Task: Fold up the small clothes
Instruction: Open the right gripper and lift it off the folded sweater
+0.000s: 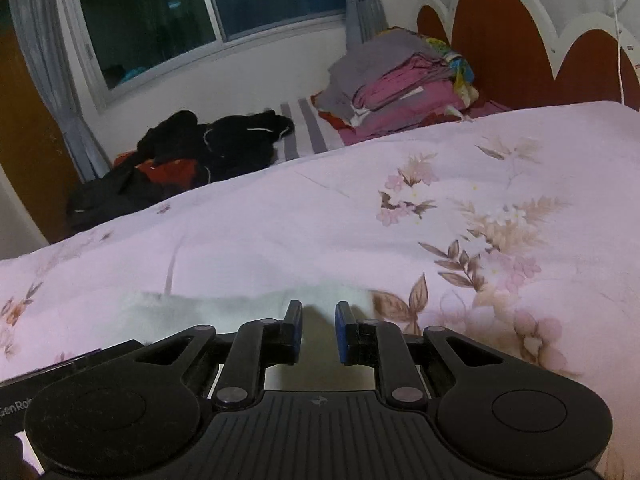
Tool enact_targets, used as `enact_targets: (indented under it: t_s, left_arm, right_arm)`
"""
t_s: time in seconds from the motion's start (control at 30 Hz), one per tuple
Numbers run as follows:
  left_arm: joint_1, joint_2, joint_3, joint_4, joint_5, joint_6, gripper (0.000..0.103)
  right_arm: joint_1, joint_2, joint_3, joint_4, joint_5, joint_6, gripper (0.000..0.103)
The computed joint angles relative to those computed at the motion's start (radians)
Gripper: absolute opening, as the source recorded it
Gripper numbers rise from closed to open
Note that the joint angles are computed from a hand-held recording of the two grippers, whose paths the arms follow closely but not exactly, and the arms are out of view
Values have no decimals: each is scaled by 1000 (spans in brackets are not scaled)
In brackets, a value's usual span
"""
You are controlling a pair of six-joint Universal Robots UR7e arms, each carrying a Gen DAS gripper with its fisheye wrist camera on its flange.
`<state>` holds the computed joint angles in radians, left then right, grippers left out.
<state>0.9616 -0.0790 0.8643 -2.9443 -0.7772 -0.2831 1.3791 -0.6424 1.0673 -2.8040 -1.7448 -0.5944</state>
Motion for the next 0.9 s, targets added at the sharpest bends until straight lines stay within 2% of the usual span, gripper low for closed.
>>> enact_targets:
  t_s: [0.03,0.07,0.1,0.13,0.17,0.2,0.27,0.33,0.47,0.5,0.53,0.57,0.6,0.8,0.9]
  left_arm:
    - [5,5,-10,20,-1,-12,60]
    - [9,7,-17,49,-7,-26,62]
    - [14,5,-13,51,-16,-35,62]
    - [17,0,-3,38,-24,-43,63]
    - [18,-4,1,40,-28,-53,63]
    - [16,-7,3,47,-24,-56,63]
    - [5,-16,17,44,-7,-50,63]
    - [-7,-39,61,14,-4,-28,62]
    - [-27,-91,167,-44,-12,16,62]
    - [-33,-104,198,-58,-10,23,62]
    - [-39,-119,232,-67,-12,28,62]
    - [-43,-126,250,-65,-12,25,62]
    - [-48,-135,271,-71,-13,20,62]
    - [-73,-176,384,-89,-22,-44,63]
    - [-69,-183,400,-53,-53,-92,64]
  right_arm:
    - [1,14,-16,-1,-17,-4,35]
    - [2,29,-30,-8,-47,-25,41]
    - [3,43,-47,-7,-81,-40,43]
    - [-5,48,-56,2,-73,-27,49]
    - [-12,50,-70,20,-71,9,60]
    - [-17,50,-85,47,-71,42,63]
    - [-17,42,-85,55,-74,31,64]
    - [-15,15,-39,6,-63,1,64]
    - [-27,-95,126,-79,39,-52,63]
    - [-29,-120,165,-88,56,-70,60]
    - [-34,-150,207,-89,74,-91,48]
    - [-38,-178,246,-84,85,-111,42]
    - [-43,-204,285,-80,96,-128,42]
    - [-63,-315,488,-165,136,-208,42]
    - [-66,-333,548,-194,88,-273,42]
